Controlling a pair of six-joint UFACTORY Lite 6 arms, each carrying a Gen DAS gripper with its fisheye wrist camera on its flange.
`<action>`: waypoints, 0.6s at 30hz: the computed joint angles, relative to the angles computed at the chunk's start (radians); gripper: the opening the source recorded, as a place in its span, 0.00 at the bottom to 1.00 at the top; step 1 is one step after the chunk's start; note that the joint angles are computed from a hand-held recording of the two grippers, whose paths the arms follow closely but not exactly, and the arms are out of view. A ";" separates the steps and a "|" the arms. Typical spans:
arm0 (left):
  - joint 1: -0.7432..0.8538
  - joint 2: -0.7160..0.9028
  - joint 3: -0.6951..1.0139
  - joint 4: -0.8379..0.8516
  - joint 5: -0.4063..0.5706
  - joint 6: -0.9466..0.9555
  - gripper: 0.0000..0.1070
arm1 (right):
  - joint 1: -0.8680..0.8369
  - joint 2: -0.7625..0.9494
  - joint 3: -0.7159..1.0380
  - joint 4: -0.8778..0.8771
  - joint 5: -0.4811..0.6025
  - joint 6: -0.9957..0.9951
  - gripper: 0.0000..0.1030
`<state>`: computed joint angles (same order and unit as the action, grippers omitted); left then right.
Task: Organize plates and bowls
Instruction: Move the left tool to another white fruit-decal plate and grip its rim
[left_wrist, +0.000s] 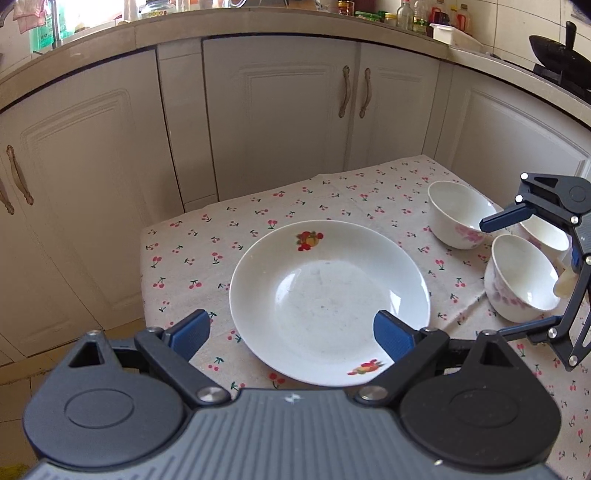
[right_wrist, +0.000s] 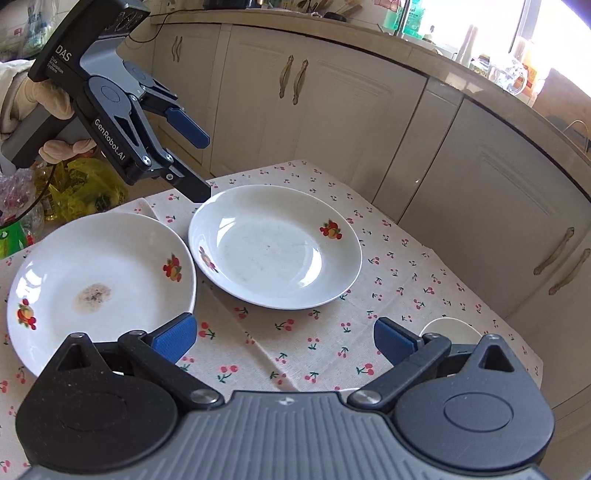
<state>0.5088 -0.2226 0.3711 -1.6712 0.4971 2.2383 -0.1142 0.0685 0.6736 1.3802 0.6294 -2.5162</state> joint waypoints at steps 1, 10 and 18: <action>-0.006 0.054 0.027 -0.038 -0.001 0.036 0.89 | 0.023 0.034 0.031 -0.011 -0.020 0.016 1.00; -0.041 0.393 0.234 -0.156 -0.015 0.129 0.87 | 0.160 0.287 0.291 -0.234 -0.146 0.267 1.00; -0.048 0.564 0.363 -0.104 -0.006 0.064 0.84 | 0.255 0.475 0.516 -0.610 -0.137 0.673 1.00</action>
